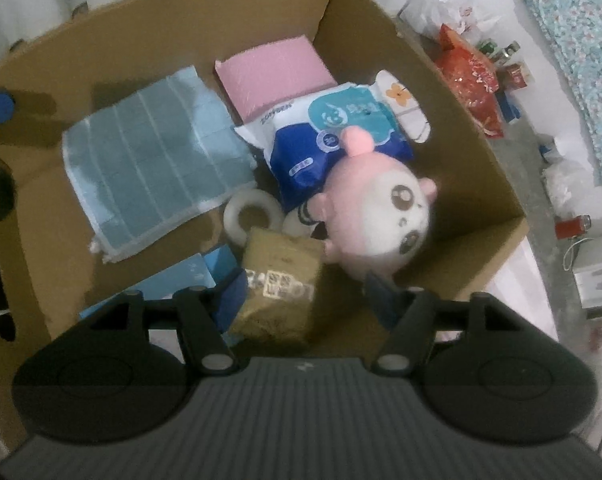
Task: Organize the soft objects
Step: 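Lower the bandage box and gold package into the box and open both grippers, then move both grippers back over the items on the bed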
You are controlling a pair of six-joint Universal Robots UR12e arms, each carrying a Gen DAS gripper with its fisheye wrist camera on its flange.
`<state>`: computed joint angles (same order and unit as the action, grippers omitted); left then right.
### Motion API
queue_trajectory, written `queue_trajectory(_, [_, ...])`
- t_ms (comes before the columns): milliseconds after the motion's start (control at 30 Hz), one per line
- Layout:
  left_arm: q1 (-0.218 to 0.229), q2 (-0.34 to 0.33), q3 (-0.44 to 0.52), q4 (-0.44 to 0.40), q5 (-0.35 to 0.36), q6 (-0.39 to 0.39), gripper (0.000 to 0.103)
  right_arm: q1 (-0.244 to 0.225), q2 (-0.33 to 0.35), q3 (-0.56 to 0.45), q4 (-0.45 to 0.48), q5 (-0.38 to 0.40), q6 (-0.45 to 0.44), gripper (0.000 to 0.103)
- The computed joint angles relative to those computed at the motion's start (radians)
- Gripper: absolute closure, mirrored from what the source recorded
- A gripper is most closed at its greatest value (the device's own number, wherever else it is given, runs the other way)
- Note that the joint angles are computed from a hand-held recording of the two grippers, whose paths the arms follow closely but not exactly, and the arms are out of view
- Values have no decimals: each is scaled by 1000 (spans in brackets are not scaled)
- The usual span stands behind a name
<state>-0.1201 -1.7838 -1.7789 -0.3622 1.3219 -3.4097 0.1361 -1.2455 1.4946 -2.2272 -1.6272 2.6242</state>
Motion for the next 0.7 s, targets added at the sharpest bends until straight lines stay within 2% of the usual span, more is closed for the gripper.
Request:
queue_trajectory(167, [-21,9,-3,9,31,21,17,-30,-61,45,-57,72,54,38])
queue_trajectory(333, [-38,32,-16,25,38,45,17,-91,-177,149,-159,181,133,35])
queue_trajectory(467, [-58,57,-31,49,24,89,17,-171,-304,275,-272,289,232,31])
queue_trajectory(700, [-115,83,-43,44,-71,206,12,-328,-529,494,-422,348,393,27])
